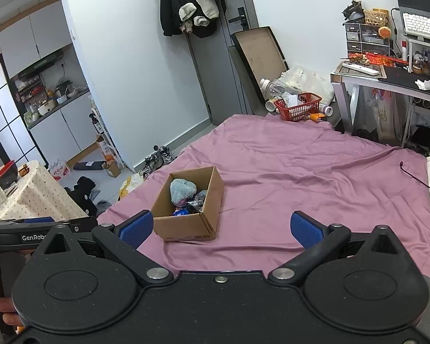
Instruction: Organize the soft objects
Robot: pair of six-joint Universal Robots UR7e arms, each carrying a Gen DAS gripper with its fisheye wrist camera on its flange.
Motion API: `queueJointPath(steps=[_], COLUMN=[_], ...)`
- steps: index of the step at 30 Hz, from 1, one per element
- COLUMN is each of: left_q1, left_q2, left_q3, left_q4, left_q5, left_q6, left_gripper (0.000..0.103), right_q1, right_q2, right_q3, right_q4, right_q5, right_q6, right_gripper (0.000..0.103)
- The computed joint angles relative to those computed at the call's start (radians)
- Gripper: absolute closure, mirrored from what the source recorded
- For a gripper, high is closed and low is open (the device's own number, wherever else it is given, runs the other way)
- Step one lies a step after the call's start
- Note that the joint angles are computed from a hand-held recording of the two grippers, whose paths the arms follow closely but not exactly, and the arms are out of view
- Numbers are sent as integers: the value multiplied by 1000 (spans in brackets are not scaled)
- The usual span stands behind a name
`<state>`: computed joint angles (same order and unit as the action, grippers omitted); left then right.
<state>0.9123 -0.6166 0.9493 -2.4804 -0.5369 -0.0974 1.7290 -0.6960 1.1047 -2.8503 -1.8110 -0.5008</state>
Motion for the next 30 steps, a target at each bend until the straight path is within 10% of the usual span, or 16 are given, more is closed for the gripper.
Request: queueJointPath(steps=[30], left_q1=[4], left_q2=[-35], left_q3=[42], left_q4=[-32], left_q5=[-25], left_q6=[14], left_gripper=[0], right_q1=[20], right_q2=[0], right_q3=[15], right_q4=[-12], right_q5=[-49], right_q6=[-31], right_gripper=[0])
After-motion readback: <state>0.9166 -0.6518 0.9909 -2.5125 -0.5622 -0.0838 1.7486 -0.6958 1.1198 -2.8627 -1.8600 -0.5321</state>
